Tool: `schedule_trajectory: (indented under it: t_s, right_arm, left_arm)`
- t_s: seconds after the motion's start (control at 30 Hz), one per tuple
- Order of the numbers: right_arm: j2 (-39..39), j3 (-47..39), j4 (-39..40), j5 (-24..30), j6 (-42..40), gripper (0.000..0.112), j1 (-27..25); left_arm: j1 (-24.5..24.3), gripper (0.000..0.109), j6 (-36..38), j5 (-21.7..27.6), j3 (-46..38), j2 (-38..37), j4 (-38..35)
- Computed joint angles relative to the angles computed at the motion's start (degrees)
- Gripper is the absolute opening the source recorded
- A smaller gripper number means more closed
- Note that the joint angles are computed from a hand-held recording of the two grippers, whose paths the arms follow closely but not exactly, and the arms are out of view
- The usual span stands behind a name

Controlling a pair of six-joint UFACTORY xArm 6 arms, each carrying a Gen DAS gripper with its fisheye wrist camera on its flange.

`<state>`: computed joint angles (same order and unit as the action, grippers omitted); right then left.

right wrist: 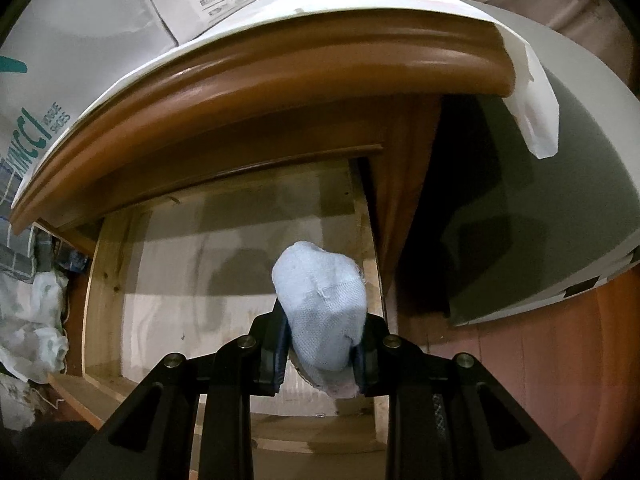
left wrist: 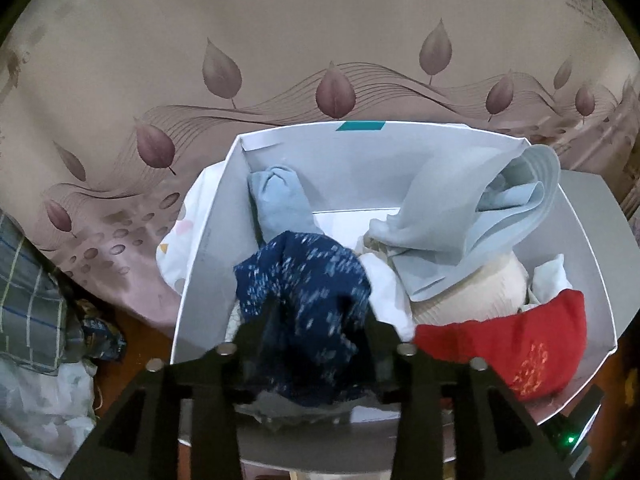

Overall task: Take underwear out of drawer
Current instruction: 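Open the left gripper to drop the navy cloth into the box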

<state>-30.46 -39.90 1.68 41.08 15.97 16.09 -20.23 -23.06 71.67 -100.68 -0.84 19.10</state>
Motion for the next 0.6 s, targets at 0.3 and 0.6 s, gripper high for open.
schedule_trajectory:
  t_s: [0.3,0.6]
  right_arm:
    - [0.2,-0.1,0.1,0.2,-0.3,0.024,0.1]
    - [0.5,-0.1,-0.9,0.5,0.0,0.024,0.4]
  left_arm:
    - [-1.2,0.065,-2.1,-3.9,3.5,-4.5,1.1]
    - [-6.5,0.065,-14.5,-6.6,16.3,-18.3,13.2]
